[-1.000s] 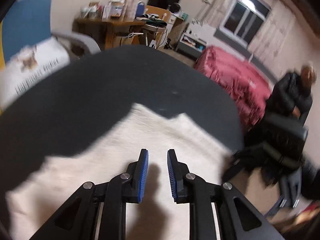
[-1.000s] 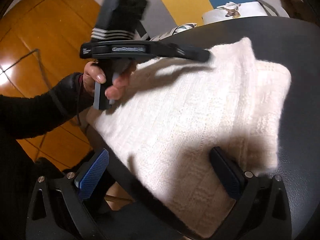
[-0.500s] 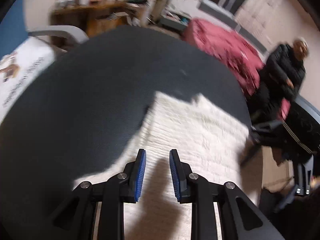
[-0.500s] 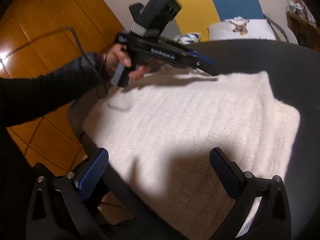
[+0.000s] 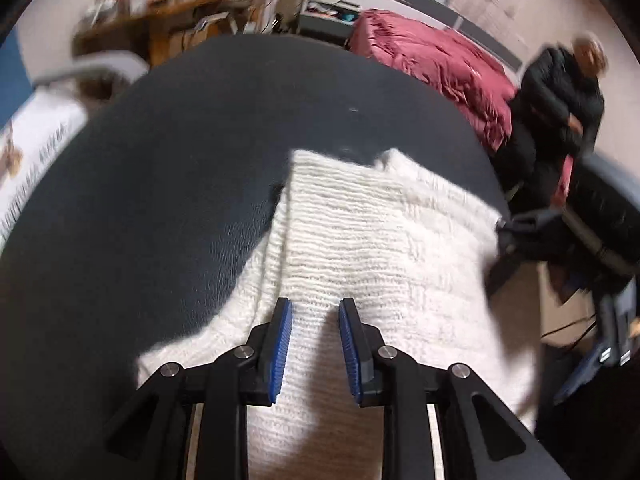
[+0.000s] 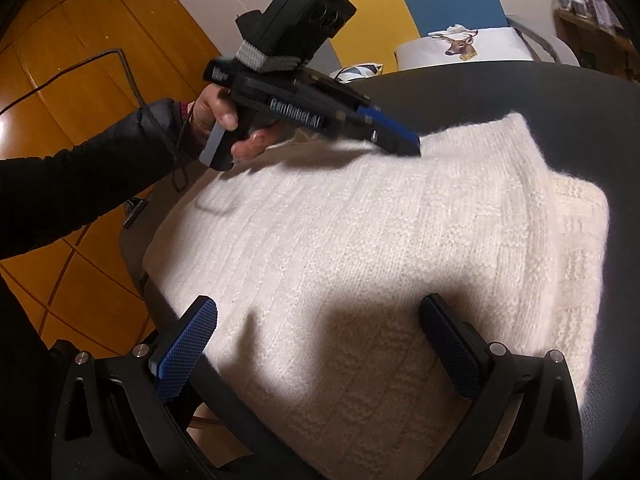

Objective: Fold clothes

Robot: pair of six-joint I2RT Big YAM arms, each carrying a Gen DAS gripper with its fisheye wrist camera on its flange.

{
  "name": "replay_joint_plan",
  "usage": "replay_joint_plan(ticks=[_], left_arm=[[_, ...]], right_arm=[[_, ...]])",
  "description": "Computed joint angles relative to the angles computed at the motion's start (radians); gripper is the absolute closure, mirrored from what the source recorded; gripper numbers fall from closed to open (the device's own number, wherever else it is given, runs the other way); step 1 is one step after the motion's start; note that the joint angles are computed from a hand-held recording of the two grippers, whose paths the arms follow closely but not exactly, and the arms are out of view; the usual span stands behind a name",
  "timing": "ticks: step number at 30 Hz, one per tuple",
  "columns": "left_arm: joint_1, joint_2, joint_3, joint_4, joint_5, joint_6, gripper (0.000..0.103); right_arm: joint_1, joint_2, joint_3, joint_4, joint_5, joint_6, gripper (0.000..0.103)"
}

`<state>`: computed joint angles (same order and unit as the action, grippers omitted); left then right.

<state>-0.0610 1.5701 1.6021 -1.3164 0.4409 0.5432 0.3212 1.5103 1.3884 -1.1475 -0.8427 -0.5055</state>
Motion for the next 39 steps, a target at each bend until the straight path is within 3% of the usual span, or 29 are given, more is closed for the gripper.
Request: replay_joint_plan(ticks=[3, 5, 6, 8, 12, 13, 15, 16, 20, 27, 29, 32, 35, 39], left_arm=[[0.009, -0.001, 0.001, 0.016, -0.007, -0.08, 0.079], [0.014, -0.003, 0.004, 0.029, -0.019, -0.144, 0.103], [0.001, -0.022, -0.023, 0.068, -0.06, -0.149, 0.103], [-0.025, -0.058, -0.075, 0.142, -0.143, -0.154, 0.103], [-0.038, -0.076, -0.106, 0.195, -0.161, -0.204, 0.103], [-0.033, -0.072, -0.097, 0.183, -0.137, -0.222, 0.103], [0.006, -0.05, -0.054, 0.109, 0.003, -0.218, 0.088], [0.019, -0.053, -0.051, 0.098, 0.016, -0.2, 0.077], [0.036, -0.035, -0.031, 0.033, 0.011, -0.101, 0.073], [0.045, 0.001, -0.03, -0.004, 0.068, -0.041, 0.075], [0.039, 0.007, -0.016, -0.028, 0.084, -0.027, 0.091], [0.023, -0.025, -0.048, 0.028, 0.049, -0.058, 0.098], [0.019, -0.101, -0.113, 0.146, -0.002, -0.11, 0.099], [0.025, -0.152, -0.136, 0.256, -0.002, -0.198, 0.099]], right_arm=[[0.002, -0.012, 0.016, -0.001, 0.02, 0.04, 0.0], [-0.006, -0.04, 0.013, 0.05, -0.009, 0.078, 0.0], [-0.009, -0.057, 0.011, 0.078, -0.004, 0.086, 0.0], [0.002, -0.072, 0.008, 0.119, 0.07, 0.096, 0.0], [0.032, -0.061, 0.003, 0.161, 0.22, 0.102, 0.0], [0.035, -0.054, 0.003, 0.168, 0.243, 0.115, 0.0], [0.04, -0.029, 0.014, 0.157, 0.29, 0.133, 0.0], [0.044, -0.024, 0.005, 0.169, 0.303, 0.134, 0.0], [0.046, -0.043, -0.039, 0.222, 0.326, 0.105, 0.0], [0.035, -0.046, -0.039, 0.23, 0.314, 0.109, 0.0], [0.037, -0.05, -0.041, 0.233, 0.319, 0.109, 0.0], [0.041, -0.062, -0.043, 0.224, 0.342, 0.097, 0.0], [0.05, -0.068, -0.033, 0.225, 0.376, 0.109, 0.0], [0.044, -0.081, -0.011, 0.26, 0.374, 0.148, 0.0]])
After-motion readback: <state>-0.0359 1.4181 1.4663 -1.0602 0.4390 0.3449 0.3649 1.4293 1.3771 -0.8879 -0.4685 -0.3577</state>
